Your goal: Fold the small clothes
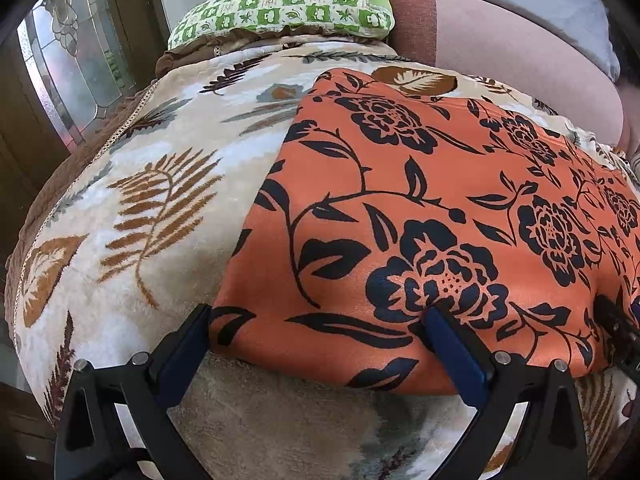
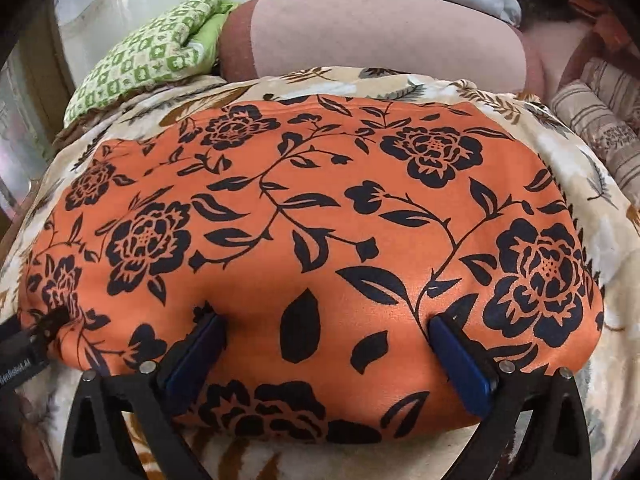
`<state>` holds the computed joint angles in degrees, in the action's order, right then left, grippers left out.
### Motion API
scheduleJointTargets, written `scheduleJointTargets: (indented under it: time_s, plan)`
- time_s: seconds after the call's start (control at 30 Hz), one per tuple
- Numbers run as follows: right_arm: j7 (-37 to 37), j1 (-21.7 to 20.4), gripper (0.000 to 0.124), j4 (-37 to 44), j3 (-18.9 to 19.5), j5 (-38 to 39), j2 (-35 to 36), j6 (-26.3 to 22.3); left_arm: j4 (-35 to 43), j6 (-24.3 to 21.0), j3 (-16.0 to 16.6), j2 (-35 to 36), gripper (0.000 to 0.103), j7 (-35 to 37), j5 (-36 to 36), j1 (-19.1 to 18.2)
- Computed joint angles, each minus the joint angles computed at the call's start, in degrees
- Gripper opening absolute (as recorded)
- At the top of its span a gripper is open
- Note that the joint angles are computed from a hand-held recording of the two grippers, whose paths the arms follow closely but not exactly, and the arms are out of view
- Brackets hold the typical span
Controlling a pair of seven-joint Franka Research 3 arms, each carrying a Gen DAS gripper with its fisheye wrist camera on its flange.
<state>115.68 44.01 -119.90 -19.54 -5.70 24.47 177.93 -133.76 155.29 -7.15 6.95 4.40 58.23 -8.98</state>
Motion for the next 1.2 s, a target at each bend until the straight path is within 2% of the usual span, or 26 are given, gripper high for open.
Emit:
scheduleJointTargets:
  time_s: [0.1,0.23,0.33,0.77,0.8,0.83,0.93,1.0,1.07,1.13,1.2]
  plan:
    - [2.5,4.5,0.103,-0.3,-4.5,-1.1,0.6,0.6,-0.1,0.3,0.1,0.0,0.103,-0.3,0.3,0.0]
    - [3.0,4.0,0.103,0.5,-3.8,-1.1,0.5,-1.3,-0.2,0.4,0.1,-0.1,0.103,-0.7,0.5,0.0]
    - [3.1,1.9,0.103,1.0,-1.9,-1.9,0.3,-2.2,-0.2,0.3,0.1,0.0,0.103,-1.2,1.1,0.0]
    - [4.5,0.3,0.103,-0.4,-0.6,-6.1,-1.6,-1.5,-0.2,0.3,0.0,0.1,0.103,-2.1,1.8,0.0]
    - [5.7,1.7,0.103,-0.8,-2.3,-6.7,-1.9,-0.9,-0.1,0.1,0.0,0.1,0.103,-1.9,1.7,0.0]
    - [8.2,4.8,0.103,-1.8,-6.0,-8.3,-2.1,1.0,0.1,-0.4,-0.1,0.1,0.103,-1.6,1.2,-0.1]
    - [10.2,11.3,0.103,-3.2,-13.4,-8.4,-2.0,4.6,0.6,-1.8,-0.3,0.1,0.103,-1.2,1.1,-0.5]
    - [10.2,13.1,0.103,-3.7,-15.6,-6.8,-1.9,5.7,1.0,-2.8,-0.5,0.0,0.103,-0.8,0.9,-0.7]
    - [8.9,12.0,0.103,-3.1,-14.5,-5.0,-1.8,4.1,1.1,-3.3,-0.5,-0.3,0.103,-0.7,1.3,-0.8]
    - [8.0,12.3,0.103,-1.6,-14.8,-4.0,-0.7,-0.5,0.9,-3.0,-0.5,-0.8,0.103,-1.5,2.0,-0.8]
    - [6.5,8.1,0.103,0.2,-10.6,-3.9,-0.2,-5.0,0.9,-1.9,-0.3,-1.0,0.103,-3.5,4.3,-0.6]
